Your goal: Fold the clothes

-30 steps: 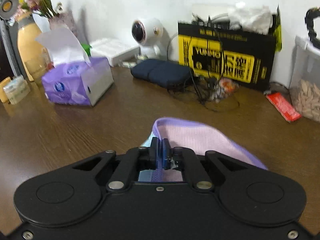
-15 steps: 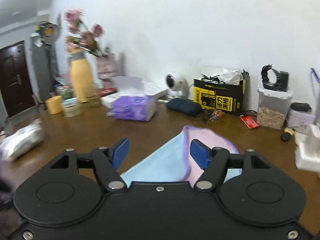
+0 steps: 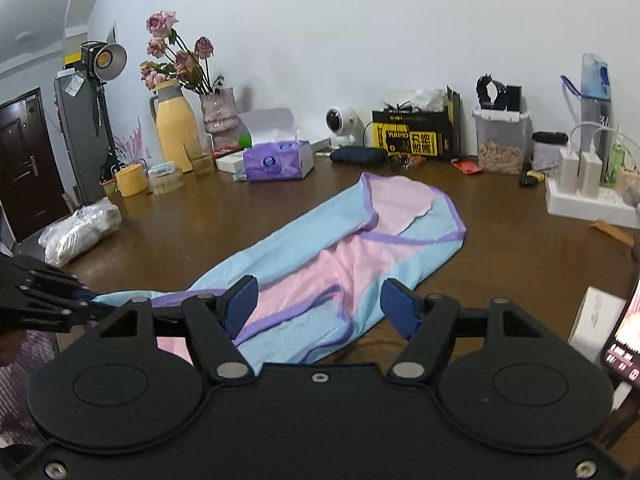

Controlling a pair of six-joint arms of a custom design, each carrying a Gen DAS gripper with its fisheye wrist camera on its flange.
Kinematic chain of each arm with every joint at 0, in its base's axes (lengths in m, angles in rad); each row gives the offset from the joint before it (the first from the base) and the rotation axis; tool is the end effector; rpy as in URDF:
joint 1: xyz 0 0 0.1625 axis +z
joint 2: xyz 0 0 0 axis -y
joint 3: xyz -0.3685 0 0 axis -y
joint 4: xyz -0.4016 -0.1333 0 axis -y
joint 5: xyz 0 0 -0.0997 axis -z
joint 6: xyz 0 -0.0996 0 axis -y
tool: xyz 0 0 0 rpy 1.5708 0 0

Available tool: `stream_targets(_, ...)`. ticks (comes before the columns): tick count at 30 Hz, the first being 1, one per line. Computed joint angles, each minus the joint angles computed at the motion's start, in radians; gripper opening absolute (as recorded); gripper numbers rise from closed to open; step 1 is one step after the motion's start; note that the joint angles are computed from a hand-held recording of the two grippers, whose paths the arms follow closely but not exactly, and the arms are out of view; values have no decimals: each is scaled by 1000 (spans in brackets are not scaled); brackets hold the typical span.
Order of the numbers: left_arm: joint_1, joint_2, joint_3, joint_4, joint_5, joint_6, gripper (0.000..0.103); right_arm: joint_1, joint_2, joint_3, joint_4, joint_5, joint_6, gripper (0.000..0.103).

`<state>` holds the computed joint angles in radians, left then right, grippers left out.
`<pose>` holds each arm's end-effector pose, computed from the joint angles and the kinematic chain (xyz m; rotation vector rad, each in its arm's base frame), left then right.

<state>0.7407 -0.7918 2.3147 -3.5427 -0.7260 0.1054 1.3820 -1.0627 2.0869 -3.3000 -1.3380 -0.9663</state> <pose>-0.1525 -0.4210 0.0073 0.8473 2.2142 -0.8793 0.0546 -0.5467 0.1322 1.1569 -2.5110 1.0276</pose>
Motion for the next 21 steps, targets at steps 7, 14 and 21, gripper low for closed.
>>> stream_targets(7, 22, -28, 20, -1, -156, 52, 73, 4, 11, 13, -15, -19, -27, 74)
stream_targets(14, 21, -19, -37, 3, -152, 128, 83, -9, -21, 35, -32, 9, -20, 74)
stream_targets(21, 1, 131, -167, 114, -167, 221, 82, -12, -26, 32, -89, -29, -10, 74)
